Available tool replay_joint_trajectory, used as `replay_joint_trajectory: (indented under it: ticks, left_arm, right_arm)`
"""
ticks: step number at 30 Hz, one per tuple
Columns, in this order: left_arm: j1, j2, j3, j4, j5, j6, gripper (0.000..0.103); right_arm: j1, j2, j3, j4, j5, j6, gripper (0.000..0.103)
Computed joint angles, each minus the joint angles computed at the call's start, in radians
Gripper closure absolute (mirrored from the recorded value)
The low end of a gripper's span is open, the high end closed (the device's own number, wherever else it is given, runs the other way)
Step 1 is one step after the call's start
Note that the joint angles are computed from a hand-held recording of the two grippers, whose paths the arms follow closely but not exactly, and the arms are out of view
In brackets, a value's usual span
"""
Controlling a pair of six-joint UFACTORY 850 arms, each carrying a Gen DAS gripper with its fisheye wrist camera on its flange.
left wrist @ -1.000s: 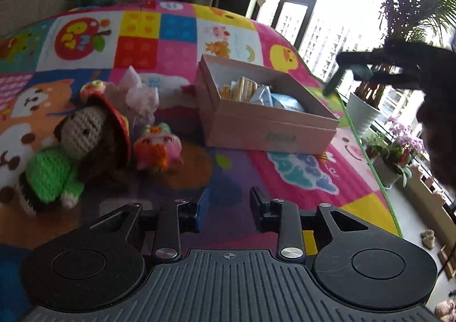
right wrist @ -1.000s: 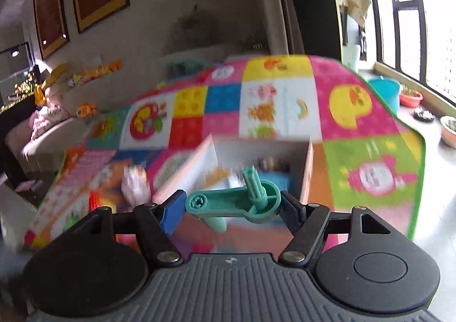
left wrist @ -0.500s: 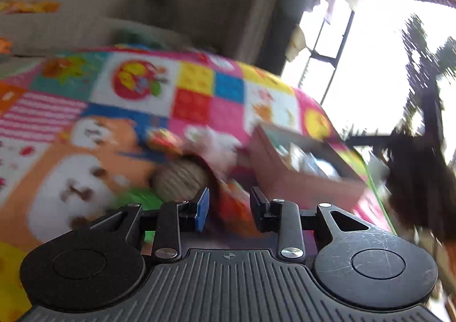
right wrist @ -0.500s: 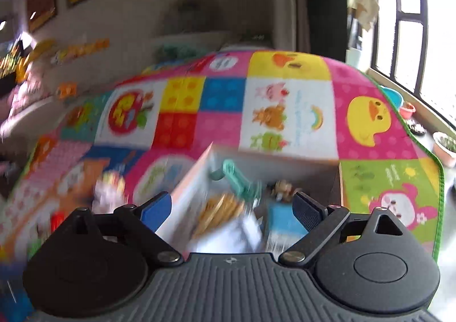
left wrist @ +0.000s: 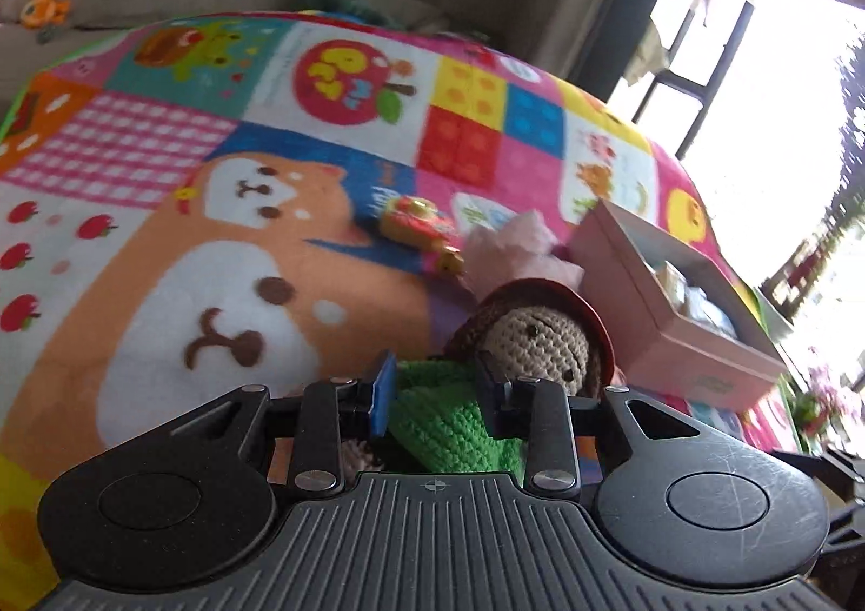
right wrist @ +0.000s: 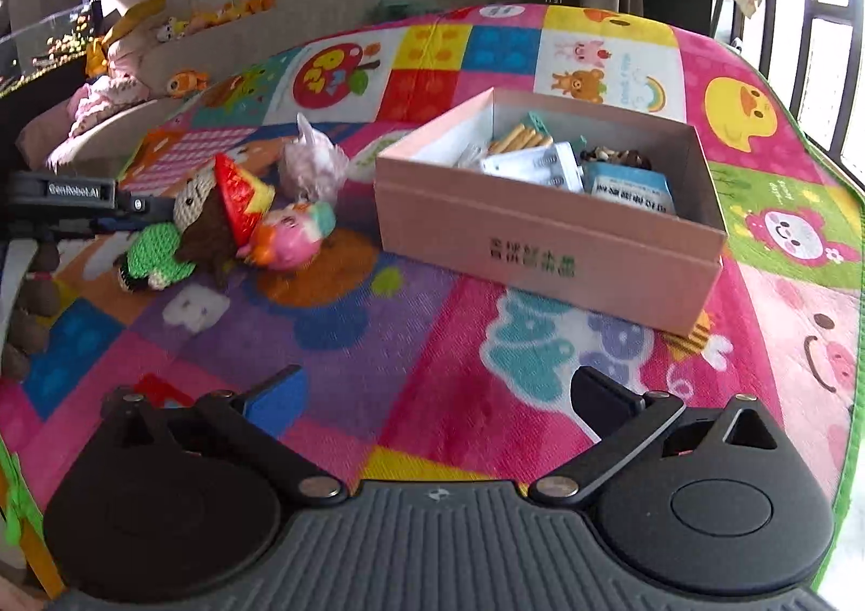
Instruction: Organize objects
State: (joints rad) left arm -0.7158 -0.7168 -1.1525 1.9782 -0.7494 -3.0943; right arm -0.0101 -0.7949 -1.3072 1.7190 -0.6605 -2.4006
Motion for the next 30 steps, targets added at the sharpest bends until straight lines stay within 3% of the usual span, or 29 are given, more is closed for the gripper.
replay_joint_trajectory:
  ticks: [9, 13, 16, 21, 25, 27, 30]
  left_arm:
    - [-0.022, -0.021, -0.071, -0.069, 0.055, 0.17, 0.068]
    - [-0.011, 0.021, -0.028, 0.02, 0.005, 0.044, 0.068]
    - [0.034, 0.041, -0.036, 0.022, -0.017, -0.01, 0.068]
    - [0.176, -0.043, -0.19, 0.019, 0.075, -0.013, 0.068]
    - [0.263, -0.176, -0.395, -0.197, 0.203, 0.175, 0.068]
    - [0.288, -0.227, -0.478, -0.35, 0.295, 0.303, 0.068]
    - [0.283, -0.248, -0.518, -0.368, 0.372, 0.378, 0.068]
  right_arm:
    - [-0.008, -0.018, -0.01, -0.031, 0.002, 0.033, 0.0]
    - [-0.01, -0.018, -0.009, -0.032, -0.005, 0.026, 0.0]
    - [-0.009, -0.02, -0.013, -0.042, -0.006, 0.037, 0.0]
    - [-0.012, -0.022, -0.012, -0.038, -0.015, 0.047, 0.0]
    - [-0.016, -0.024, -0.013, -0.012, -0.017, 0.063, 0.0]
    - [-0.019, -0.027, -0.017, -0.007, -0.021, 0.084, 0.0]
    - [-0.026, -0.038, -0.034, -0.028, -0.036, 0.135, 0.0]
